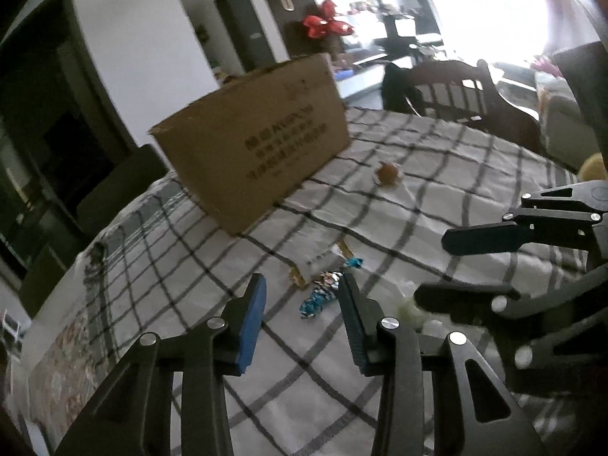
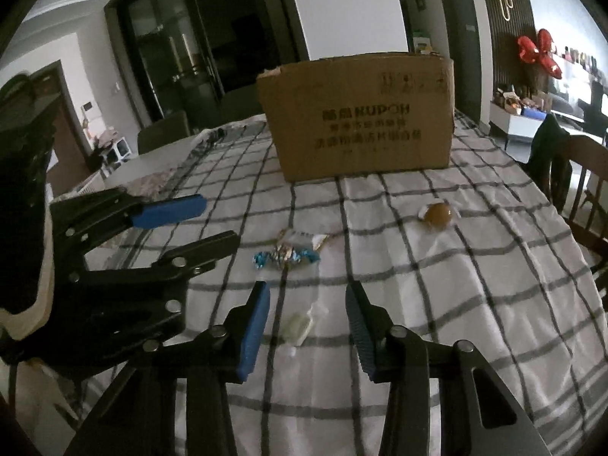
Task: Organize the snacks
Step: 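Move both tools back toward the remaining small snacks, then grasp the blue-wrapped candy with the left tool while the right tool grasps the small clear item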
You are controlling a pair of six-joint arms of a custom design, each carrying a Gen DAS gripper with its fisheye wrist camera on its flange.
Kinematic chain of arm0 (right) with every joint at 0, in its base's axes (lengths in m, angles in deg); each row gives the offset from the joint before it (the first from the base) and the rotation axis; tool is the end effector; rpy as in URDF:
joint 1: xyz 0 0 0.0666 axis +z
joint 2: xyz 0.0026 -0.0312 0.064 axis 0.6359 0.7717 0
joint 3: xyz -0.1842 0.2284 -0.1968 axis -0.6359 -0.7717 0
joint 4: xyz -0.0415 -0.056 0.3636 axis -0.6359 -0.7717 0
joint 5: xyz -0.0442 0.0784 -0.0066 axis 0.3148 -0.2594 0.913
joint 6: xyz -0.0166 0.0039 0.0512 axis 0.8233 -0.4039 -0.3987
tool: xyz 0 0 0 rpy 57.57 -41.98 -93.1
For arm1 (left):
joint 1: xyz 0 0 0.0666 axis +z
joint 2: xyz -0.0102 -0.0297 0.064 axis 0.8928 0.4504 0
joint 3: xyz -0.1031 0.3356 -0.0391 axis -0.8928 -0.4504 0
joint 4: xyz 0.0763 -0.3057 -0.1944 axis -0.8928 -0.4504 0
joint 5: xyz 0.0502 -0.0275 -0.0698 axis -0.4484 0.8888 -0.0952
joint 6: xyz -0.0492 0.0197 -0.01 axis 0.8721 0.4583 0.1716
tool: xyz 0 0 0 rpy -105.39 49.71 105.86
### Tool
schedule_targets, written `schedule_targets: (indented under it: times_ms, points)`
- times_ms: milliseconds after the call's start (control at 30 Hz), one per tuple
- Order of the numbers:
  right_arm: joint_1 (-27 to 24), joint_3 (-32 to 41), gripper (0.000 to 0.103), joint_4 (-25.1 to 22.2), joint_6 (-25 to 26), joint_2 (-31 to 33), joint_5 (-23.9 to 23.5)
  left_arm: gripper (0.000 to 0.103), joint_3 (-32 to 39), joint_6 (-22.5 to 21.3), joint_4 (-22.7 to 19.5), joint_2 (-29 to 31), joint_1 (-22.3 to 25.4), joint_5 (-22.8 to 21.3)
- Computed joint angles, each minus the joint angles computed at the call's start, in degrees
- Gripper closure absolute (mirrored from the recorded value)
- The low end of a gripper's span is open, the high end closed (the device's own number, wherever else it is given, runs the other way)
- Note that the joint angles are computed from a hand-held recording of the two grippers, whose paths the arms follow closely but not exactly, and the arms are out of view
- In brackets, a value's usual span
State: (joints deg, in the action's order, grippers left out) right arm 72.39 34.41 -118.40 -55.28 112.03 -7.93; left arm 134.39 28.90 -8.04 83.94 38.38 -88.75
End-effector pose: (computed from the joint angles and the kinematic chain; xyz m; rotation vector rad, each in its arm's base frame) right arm 0.3265 0.2074 0.4746 -0.2674 2.2812 0.3769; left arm 0.3404 -0.1523 0.5104 0.7346 2.1773 0.0976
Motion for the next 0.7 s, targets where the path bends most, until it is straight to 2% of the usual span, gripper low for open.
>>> schedule_targets:
  times_ms: [100,267,500,700]
  points:
    - [0.9,-0.1,0.066,-0.4,0.5,0.7,-0.5,0.067,-0.4,-2.6,0.0,0.5,0.5,2.4]
    - [1.5,-0.2,0.070,-1.0,0.0,1.9,-0.6,0.067,-1.2,-4.1,0.0,1.3,1.3,4.8]
    - [1.0,0.2,0.071,-2.1,-0.4,3.4,-1.3,0.068,-1.4,-3.1,0.6,3.1,2.4,7.8]
    - [0.6,0.6,0.075,-2.6,-0.9,4.1,-2.4,0.067,-0.8,-1.2,1.1,4.6,2.6,8.3]
